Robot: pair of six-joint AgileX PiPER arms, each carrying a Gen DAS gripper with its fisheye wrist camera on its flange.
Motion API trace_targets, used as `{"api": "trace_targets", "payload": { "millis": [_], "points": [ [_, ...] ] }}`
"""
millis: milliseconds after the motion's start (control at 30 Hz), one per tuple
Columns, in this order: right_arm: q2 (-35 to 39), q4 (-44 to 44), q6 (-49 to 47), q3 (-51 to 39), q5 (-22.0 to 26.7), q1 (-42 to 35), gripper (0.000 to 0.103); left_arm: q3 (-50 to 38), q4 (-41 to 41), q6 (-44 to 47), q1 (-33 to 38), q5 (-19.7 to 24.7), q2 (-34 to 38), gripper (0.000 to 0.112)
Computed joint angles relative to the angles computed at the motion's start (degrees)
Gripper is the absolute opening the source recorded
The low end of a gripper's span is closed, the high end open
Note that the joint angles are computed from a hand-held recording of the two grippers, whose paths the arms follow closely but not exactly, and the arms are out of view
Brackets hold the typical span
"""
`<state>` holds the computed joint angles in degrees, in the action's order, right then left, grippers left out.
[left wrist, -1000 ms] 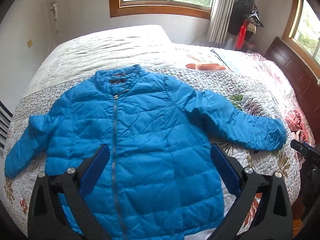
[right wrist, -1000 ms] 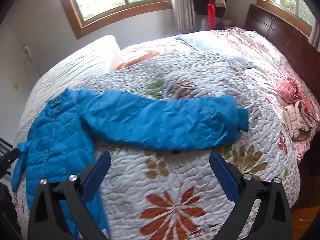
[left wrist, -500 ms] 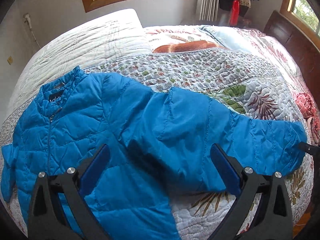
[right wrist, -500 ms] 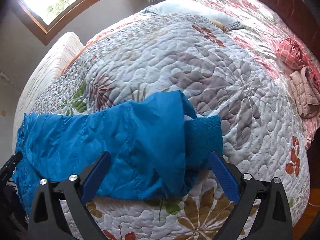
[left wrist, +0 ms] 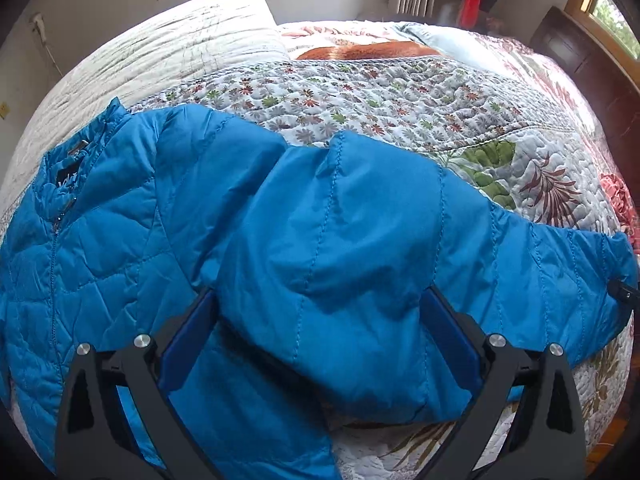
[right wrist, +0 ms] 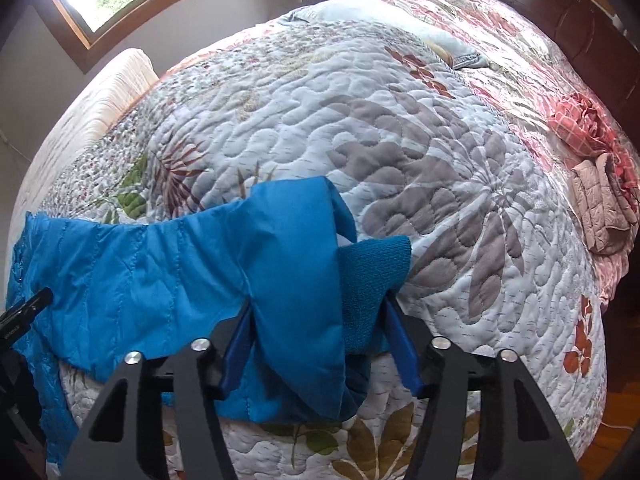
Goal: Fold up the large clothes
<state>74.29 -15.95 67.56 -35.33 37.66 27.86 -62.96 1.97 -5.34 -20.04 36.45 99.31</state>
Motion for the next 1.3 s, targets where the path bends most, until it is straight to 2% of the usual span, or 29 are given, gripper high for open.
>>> {"api": "trace_targets", "payload": {
  "millis": [133,267,433,600,667,767,867,967,1000,1033,1067,1100,1167,1200,1233,1300],
  "points": [
    [-2.31,-3.16,5.49,-2.83,0.87,4.89,0.045,0.23,-4.39,5.22,2.38,1.38,-1.78,0.099],
    [-2.23,-3.48,7.18,-6.95,-2.45,8.81,0.045,0.73,-7.03,9.01,6.33,2.88,-4.74,0.099],
    [5.51,-2.71,6.25,-15.85,-6.54,13.57,0.045,1.54,-8.94,13.83,12.47,4.01,-7.86,0.099],
    [16.82,-1.69,2.82,-29.06,-6.96,18.31,0.045,2.06,-15.02,22.31,21.27,6.36,-9.94,0.097],
    [21.97,0.63,-0.29,-35.25,-5.01,19.08,0.045,1.51,-15.35,24.08,23.96,7.06,-9.62,0.097],
    [30.82,2.46,-3.93,-46.44,1.70,20.19,0.045,0.86,-14.61,25.00,26.58,7.31,-8.25,0.097],
    [37.62,5.28,-8.24,-54.27,6.33,21.04,0.045,0.58,-15.49,26.52,28.87,7.66,-6.75,0.097],
    [42.62,4.55,-10.63,-61.48,11.54,23.08,0.050,0.62,-16.10,27.81,29.87,8.00,-5.75,0.097],
    [42.41,3.83,-11.13,-61.71,11.03,23.94,0.052,0.61,-16.72,28.60,30.36,8.29,-5.66,0.097],
    [41.04,4.18,-12.09,-60.04,8.23,24.47,0.055,0.59,-17.51,29.40,30.88,8.51,-5.69,0.097],
    [38.72,5.15,-13.36,-57.01,3.59,24.76,0.062,0.67,-18.30,30.04,31.36,8.62,-5.85,0.097],
    [36.12,7.17,-15.85,-53.49,-2.13,24.69,0.064,0.36,-19.57,31.04,32.08,9.21,-5.82,0.097],
    [31.16,14.00,-22.62,-46.68,-12.14,24.33,0.064,-0.44,-21.94,32.65,33.48,10.67,-5.63,0.097],
    [29.21,14.23,-22.57,-44.43,-14.12,24.55,0.064,-0.43,-23.05,33.38,34.06,11.10,-5.80,0.097],
    [28.02,12.16,-20.23,-43.35,-13.82,24.70,0.064,-0.65,-24.10,33.87,34.43,11.69,-5.83,0.097],
    [26.87,2.94,-9.86,-42.71,-7.53,25.45,0.064,-0.89,-27.22,36.02,35.24,13.92,-5.80,0.097]
  ]
}}
